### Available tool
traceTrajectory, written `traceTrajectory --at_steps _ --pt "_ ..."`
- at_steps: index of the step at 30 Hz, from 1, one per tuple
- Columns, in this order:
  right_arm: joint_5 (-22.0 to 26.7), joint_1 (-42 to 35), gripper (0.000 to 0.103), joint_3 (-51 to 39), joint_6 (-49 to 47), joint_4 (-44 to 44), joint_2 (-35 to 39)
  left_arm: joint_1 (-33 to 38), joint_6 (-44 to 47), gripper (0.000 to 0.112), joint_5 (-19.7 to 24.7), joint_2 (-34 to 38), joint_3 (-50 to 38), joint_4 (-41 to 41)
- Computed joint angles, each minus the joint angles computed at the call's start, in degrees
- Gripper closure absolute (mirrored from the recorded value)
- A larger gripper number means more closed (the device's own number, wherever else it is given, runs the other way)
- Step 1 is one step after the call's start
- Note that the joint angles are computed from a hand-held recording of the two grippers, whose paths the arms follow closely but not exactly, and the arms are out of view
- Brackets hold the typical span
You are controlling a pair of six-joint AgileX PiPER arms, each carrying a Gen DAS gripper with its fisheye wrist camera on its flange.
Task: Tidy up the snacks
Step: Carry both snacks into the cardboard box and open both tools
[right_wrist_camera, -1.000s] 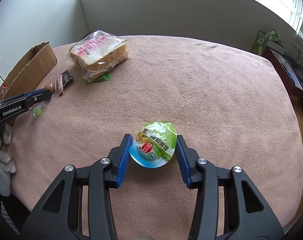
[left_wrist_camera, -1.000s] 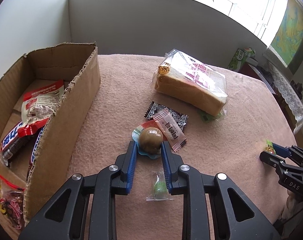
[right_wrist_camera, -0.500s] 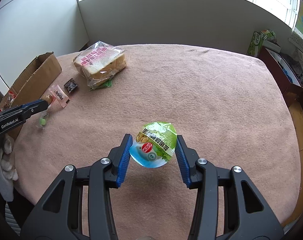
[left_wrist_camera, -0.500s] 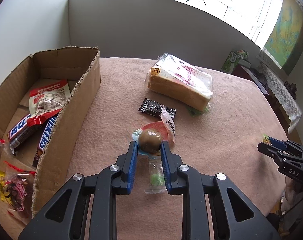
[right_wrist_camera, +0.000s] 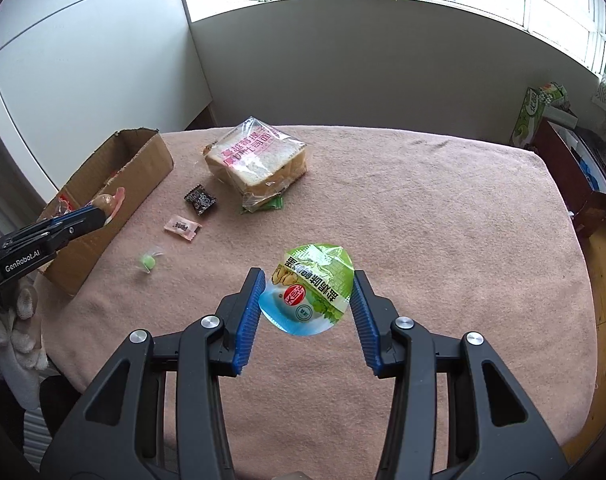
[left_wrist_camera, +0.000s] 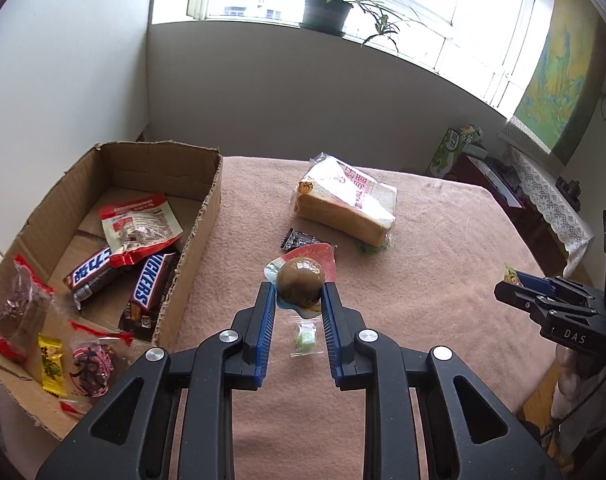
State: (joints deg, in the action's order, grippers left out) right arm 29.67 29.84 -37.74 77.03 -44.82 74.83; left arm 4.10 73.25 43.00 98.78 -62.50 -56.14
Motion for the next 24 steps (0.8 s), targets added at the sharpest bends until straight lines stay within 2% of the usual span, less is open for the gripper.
traceTrajectory --at_steps 12,18,24 --pt "3.8 6.0 0.058 -16.3 -6.9 1.4 9.7 10.7 2.1 0.091 3.4 -0.2 -3.0 0.3" --pt "5.2 7.5 0.058 -26.6 -13.3 3.9 16.7 15.1 3.2 0.091 3.1 0.9 -4.8 1.1" --pt "5.9 7.6 0.057 -38.1 -22.2 10.6 24.4 17.0 3.1 0.091 2.0 3.0 -7.3 1.9"
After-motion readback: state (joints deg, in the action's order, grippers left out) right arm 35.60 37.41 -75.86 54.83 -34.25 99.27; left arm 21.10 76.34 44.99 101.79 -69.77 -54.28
